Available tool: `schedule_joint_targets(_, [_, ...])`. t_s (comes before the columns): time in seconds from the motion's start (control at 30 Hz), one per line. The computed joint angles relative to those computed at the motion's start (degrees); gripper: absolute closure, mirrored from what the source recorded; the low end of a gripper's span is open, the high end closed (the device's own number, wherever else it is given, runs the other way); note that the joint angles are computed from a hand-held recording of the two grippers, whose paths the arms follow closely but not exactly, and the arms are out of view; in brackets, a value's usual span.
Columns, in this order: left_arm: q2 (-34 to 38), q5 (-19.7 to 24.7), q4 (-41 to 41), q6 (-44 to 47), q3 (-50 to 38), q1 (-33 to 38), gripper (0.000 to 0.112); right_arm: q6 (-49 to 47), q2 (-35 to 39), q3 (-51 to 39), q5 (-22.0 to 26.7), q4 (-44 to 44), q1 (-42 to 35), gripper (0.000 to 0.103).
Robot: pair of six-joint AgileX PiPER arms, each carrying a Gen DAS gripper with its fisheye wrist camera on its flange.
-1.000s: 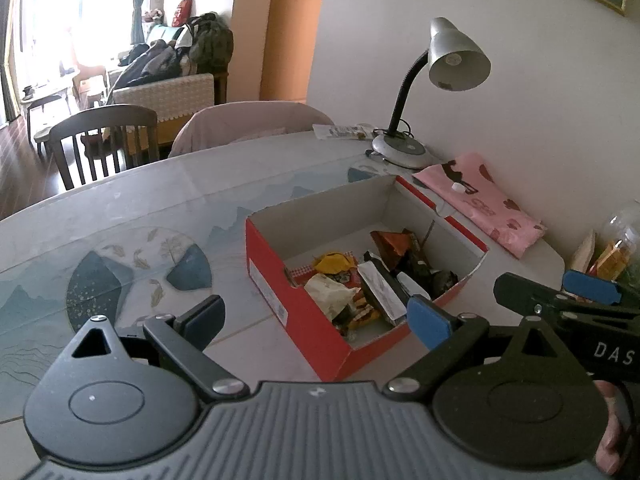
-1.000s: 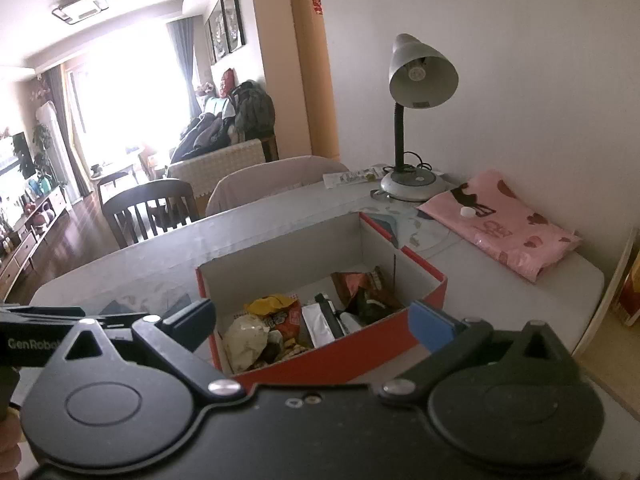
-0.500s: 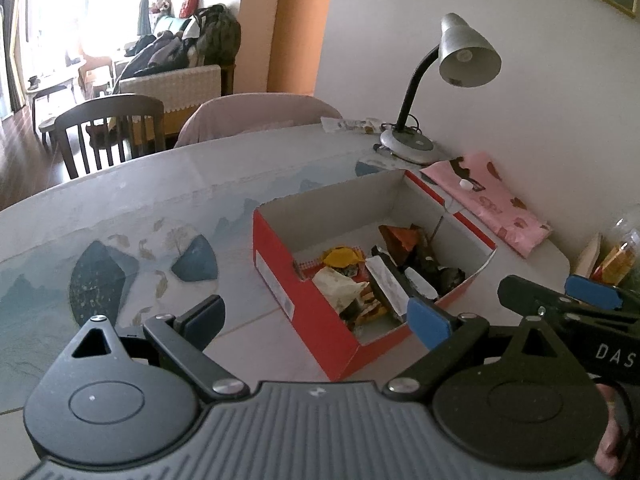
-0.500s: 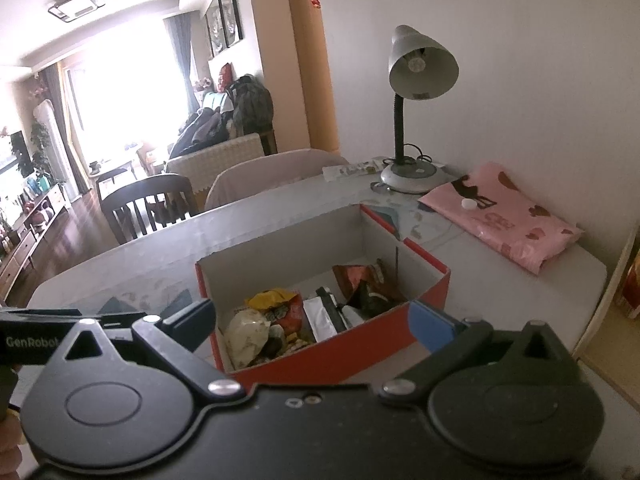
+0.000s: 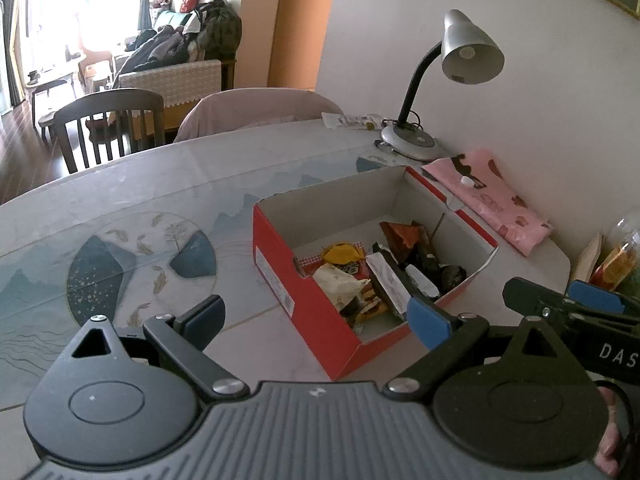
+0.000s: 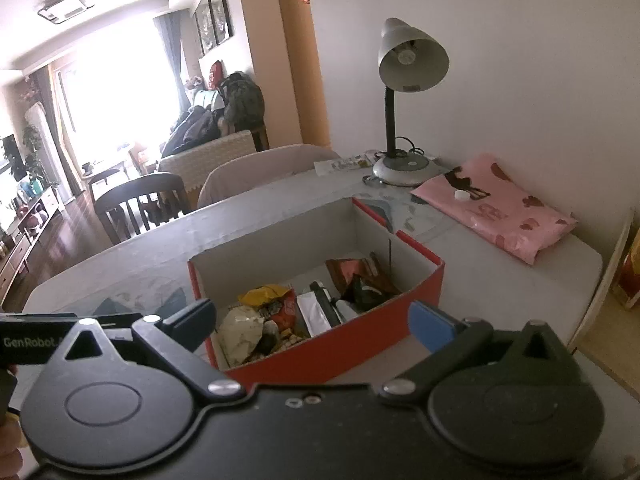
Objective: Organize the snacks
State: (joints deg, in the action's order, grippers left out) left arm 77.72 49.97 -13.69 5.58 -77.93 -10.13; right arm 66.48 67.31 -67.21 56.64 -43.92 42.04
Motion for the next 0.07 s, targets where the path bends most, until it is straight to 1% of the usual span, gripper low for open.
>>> schedule_joint_targets(0.07, [0.1,0.3,-0.7,0.6,-0.1,0.3,0.014,0.0,0.0,0.0,0.1,0.0,0.1,0.000])
